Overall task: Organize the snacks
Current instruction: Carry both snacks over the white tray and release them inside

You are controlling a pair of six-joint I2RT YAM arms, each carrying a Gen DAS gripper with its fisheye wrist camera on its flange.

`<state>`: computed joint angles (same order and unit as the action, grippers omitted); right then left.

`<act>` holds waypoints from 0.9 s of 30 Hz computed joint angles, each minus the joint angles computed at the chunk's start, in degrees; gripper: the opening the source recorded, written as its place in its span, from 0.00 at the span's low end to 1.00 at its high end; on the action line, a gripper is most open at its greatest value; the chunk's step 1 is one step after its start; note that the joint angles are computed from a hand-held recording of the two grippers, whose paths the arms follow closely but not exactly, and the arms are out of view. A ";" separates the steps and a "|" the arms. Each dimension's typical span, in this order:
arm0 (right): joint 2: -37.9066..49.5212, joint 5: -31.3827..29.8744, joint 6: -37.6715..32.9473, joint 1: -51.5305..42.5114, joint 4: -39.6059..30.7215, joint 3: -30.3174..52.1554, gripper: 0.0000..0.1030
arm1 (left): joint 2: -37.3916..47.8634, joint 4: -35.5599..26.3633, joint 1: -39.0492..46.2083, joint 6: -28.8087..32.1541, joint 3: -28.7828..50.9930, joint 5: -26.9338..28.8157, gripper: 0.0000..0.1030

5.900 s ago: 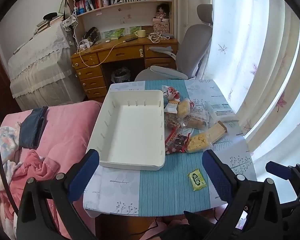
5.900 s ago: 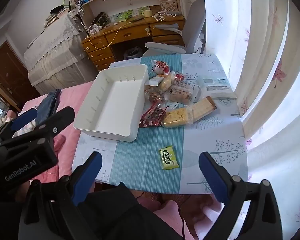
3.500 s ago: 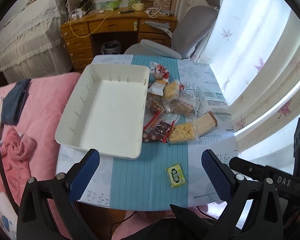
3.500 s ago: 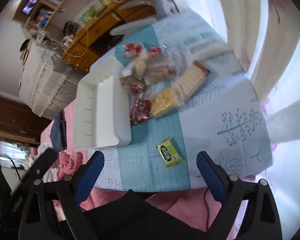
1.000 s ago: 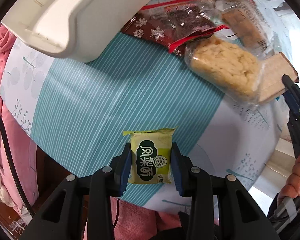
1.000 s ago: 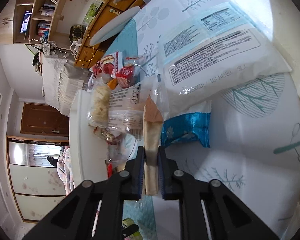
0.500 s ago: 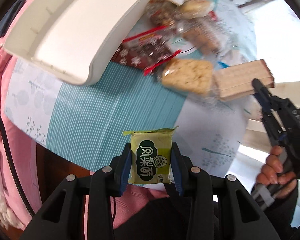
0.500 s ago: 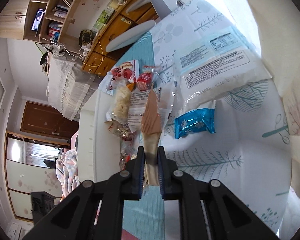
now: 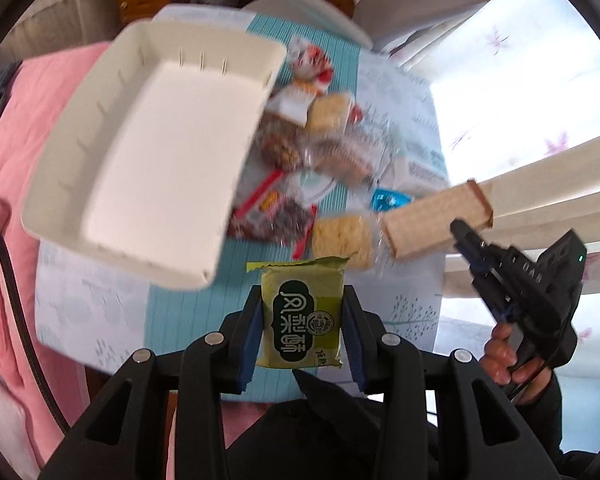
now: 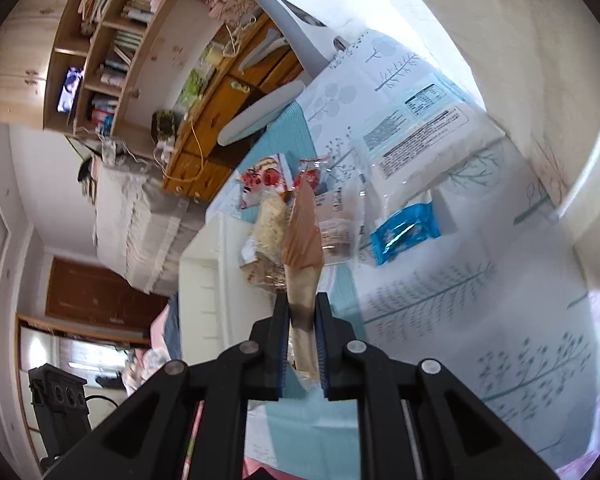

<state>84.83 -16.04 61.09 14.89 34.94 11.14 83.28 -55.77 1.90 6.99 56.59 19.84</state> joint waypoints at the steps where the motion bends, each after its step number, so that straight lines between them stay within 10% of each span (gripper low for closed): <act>1: -0.91 2.00 1.72 2.04 0.16 -0.07 0.11 | 0.91 -0.65 1.91 2.51 1.56 0.57 0.34; 18: 6.81 29.68 13.36 30.17 -1.68 15.20 0.11 | 19.03 -3.89 19.99 25.46 21.21 3.74 0.34; 27: 17.02 28.77 12.91 35.07 -1.31 26.14 0.11 | 25.31 -0.62 23.73 29.07 27.00 1.97 0.34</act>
